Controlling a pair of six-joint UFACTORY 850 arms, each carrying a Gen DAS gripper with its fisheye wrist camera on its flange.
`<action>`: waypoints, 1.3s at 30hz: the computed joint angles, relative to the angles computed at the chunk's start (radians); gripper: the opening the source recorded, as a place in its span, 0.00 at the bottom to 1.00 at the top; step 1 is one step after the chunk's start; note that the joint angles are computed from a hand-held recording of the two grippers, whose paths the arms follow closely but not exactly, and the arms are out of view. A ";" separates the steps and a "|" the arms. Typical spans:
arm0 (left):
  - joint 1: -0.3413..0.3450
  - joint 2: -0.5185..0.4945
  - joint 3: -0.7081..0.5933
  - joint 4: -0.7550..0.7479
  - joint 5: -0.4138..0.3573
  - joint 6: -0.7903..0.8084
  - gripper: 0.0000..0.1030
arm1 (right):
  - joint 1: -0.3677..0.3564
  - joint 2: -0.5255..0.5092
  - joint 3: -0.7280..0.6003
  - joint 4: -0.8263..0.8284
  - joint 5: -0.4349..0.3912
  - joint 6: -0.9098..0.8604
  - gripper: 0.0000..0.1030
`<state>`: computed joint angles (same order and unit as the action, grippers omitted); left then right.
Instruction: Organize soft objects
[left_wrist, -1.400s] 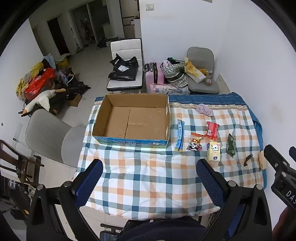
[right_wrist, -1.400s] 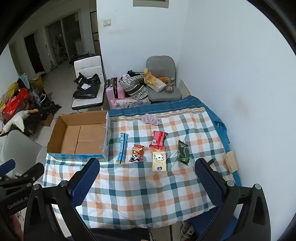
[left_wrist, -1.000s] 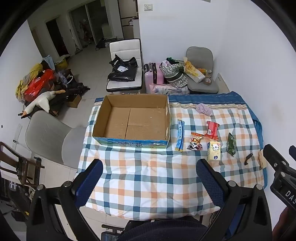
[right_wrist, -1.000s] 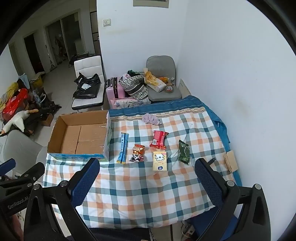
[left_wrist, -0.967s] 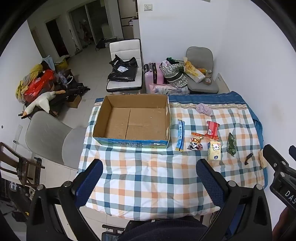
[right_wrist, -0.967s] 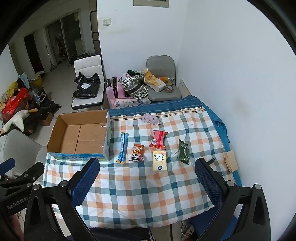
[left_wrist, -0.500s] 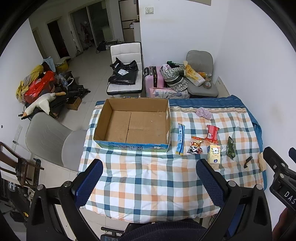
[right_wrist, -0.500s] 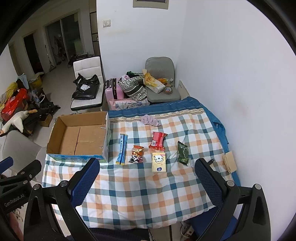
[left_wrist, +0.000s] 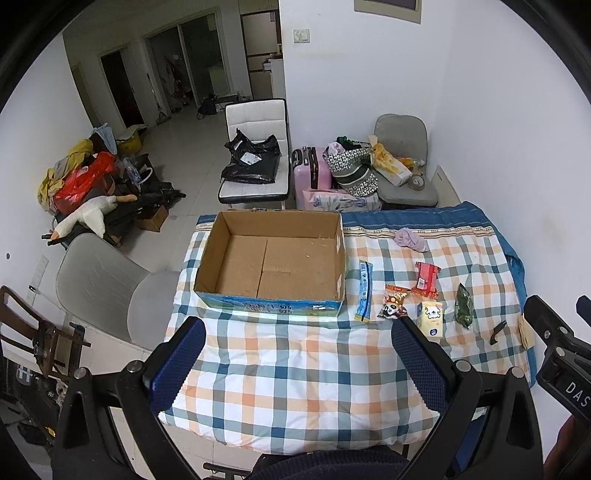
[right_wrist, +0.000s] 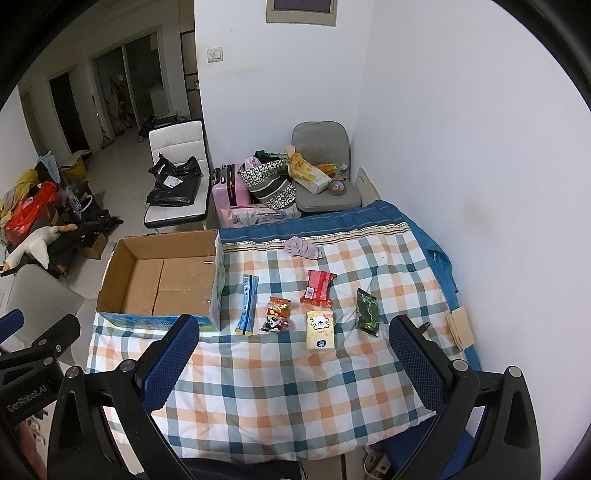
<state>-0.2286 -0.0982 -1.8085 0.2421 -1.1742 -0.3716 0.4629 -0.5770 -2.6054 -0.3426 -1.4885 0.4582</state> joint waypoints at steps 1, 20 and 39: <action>-0.001 0.001 0.000 0.003 0.000 -0.001 1.00 | 0.002 -0.007 -0.012 -0.003 -0.005 -0.001 1.00; -0.002 -0.008 -0.019 0.007 -0.002 -0.004 1.00 | 0.013 0.003 -0.005 -0.024 0.007 0.012 1.00; -0.004 -0.005 -0.015 0.013 0.002 -0.009 1.00 | 0.006 -0.022 -0.052 -0.020 -0.010 0.002 1.00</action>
<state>-0.2331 -0.1031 -1.8233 0.2550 -1.1721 -0.3805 0.4688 -0.5987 -2.6578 -0.3626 -1.4982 0.4602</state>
